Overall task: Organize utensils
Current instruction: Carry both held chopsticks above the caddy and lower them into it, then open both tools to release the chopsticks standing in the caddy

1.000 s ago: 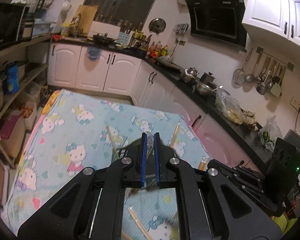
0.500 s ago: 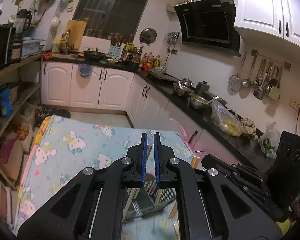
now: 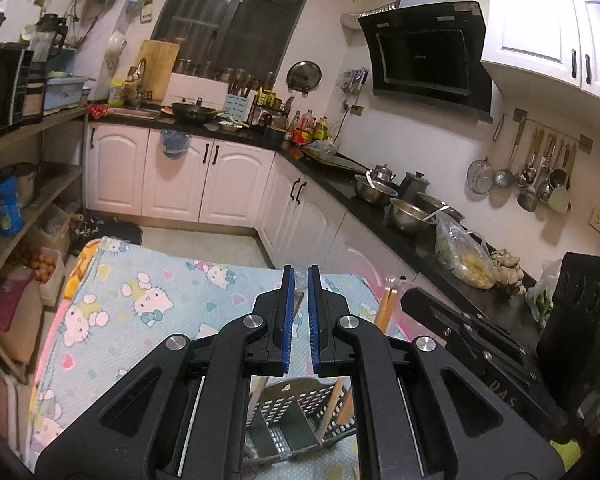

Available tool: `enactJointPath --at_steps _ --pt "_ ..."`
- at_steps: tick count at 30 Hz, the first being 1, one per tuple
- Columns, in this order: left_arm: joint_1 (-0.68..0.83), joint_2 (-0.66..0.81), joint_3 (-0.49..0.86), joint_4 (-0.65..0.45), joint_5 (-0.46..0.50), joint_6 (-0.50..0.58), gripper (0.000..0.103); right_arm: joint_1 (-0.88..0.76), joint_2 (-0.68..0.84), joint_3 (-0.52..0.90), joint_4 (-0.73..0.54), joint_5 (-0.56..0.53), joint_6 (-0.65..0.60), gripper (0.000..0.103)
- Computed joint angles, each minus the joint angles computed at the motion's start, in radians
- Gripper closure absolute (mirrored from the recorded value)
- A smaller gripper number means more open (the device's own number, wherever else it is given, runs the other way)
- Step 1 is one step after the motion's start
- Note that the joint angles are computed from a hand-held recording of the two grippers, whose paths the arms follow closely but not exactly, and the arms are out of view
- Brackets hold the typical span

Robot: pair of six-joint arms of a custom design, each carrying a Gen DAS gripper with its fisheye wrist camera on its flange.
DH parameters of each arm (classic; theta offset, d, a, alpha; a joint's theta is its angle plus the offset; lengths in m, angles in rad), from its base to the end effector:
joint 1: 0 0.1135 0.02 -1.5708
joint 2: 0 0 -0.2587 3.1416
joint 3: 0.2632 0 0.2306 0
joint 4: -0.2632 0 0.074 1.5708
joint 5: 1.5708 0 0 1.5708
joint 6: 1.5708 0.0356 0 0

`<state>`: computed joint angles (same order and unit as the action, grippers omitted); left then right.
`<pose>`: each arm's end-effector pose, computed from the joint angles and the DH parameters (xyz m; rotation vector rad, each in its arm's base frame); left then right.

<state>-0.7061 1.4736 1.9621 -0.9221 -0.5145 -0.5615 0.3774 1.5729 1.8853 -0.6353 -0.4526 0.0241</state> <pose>0.2082 -0.1545 0.4843 -0.1843 1.9502 -0.3215 0.2867 0.1304 0.4641 -0.6422 1.8102 0.6995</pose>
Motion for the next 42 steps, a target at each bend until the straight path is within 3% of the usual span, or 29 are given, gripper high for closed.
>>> enactJointPath --at_steps 37,39,41,42 --pt "0.073 -0.051 -0.269 0.072 0.104 -0.069 0.1 -0.054 0.033 -0.181 0.064 0.056 0.008 0.101" --pt "0.066 -0.056 -0.274 0.068 0.098 -0.072 0.095 -0.057 0.03 -0.187 0.058 0.059 0.005 0.092" --pt "0.059 -0.057 -0.27 0.059 0.086 -0.076 0.083 -0.058 0.021 -0.2 0.063 0.061 0.006 0.072" --pt "0.054 -0.06 -0.271 0.056 0.078 -0.077 0.078 -0.06 0.011 -0.212 0.07 0.062 0.006 0.071"
